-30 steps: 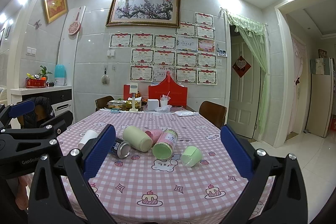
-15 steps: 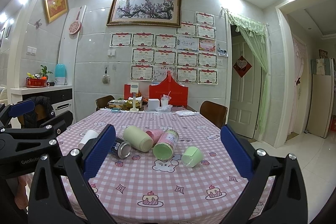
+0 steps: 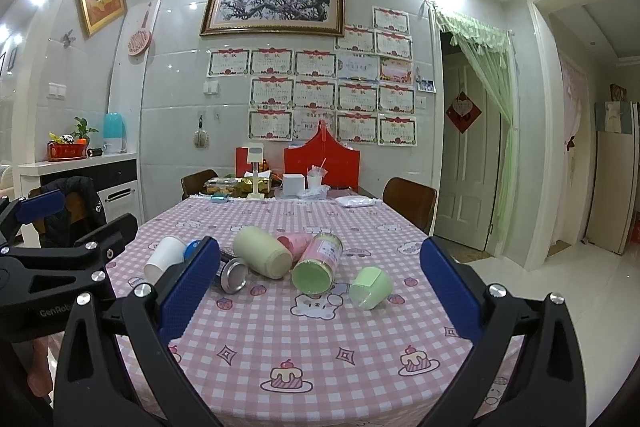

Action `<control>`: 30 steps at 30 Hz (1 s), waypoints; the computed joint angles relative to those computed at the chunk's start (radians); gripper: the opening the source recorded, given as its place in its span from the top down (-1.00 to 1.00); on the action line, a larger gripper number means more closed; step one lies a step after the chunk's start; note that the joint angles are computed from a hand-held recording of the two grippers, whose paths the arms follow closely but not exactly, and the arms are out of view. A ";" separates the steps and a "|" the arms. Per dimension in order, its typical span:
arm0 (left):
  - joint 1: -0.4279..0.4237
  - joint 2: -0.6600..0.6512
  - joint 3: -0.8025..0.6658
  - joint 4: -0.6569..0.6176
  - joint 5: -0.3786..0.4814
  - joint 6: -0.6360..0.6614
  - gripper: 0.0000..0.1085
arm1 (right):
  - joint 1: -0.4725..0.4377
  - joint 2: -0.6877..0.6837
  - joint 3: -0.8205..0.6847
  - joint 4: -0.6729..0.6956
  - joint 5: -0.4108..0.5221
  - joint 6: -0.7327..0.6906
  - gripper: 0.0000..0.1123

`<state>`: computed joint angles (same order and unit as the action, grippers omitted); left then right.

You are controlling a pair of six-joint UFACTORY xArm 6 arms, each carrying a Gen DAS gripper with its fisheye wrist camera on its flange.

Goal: Flip cup upside down
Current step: 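Move the right gripper down to the blue CoolTowel can and close on it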

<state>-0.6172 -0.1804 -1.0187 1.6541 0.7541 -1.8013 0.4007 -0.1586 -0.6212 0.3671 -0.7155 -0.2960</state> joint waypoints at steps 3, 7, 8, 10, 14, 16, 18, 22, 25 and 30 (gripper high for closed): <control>0.021 0.020 -0.019 -0.001 -0.032 0.008 -0.83 | 0.004 0.023 -0.030 0.032 0.018 -0.030 -0.72; 0.054 0.063 -0.056 -0.008 -0.073 0.031 -0.83 | -0.006 0.049 -0.064 0.031 0.059 -0.028 -0.72; 0.063 0.074 -0.065 -0.014 -0.088 0.037 -0.83 | -0.007 0.060 -0.082 0.041 0.075 -0.038 -0.72; 0.089 0.105 -0.090 -0.039 -0.131 0.060 -0.83 | -0.008 0.080 -0.105 0.057 0.096 -0.053 -0.72; 0.130 0.174 -0.147 -0.102 -0.192 0.123 -0.83 | -0.014 0.125 -0.158 0.088 0.146 -0.073 -0.72; 0.143 0.211 -0.183 -0.135 -0.201 0.161 -0.83 | -0.024 0.146 -0.191 0.092 0.194 -0.073 -0.72; 0.155 0.242 -0.213 -0.161 -0.215 0.188 -0.83 | -0.032 0.168 -0.226 0.107 0.227 -0.080 -0.72; 0.187 0.310 -0.289 -0.242 -0.249 0.273 -0.83 | -0.055 0.205 -0.284 0.093 0.273 -0.062 -0.72; 0.230 0.356 -0.334 -0.359 -0.309 0.360 -0.83 | -0.076 0.234 -0.331 0.092 0.318 -0.057 -0.72; 0.272 0.447 -0.414 -0.581 -0.333 0.501 -0.83 | -0.105 0.292 -0.423 0.161 0.405 -0.100 -0.72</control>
<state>-0.3451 0.2663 -1.4326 1.0732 0.4208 -1.3006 0.2960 0.1330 -1.0445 0.5276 -0.3105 -0.3958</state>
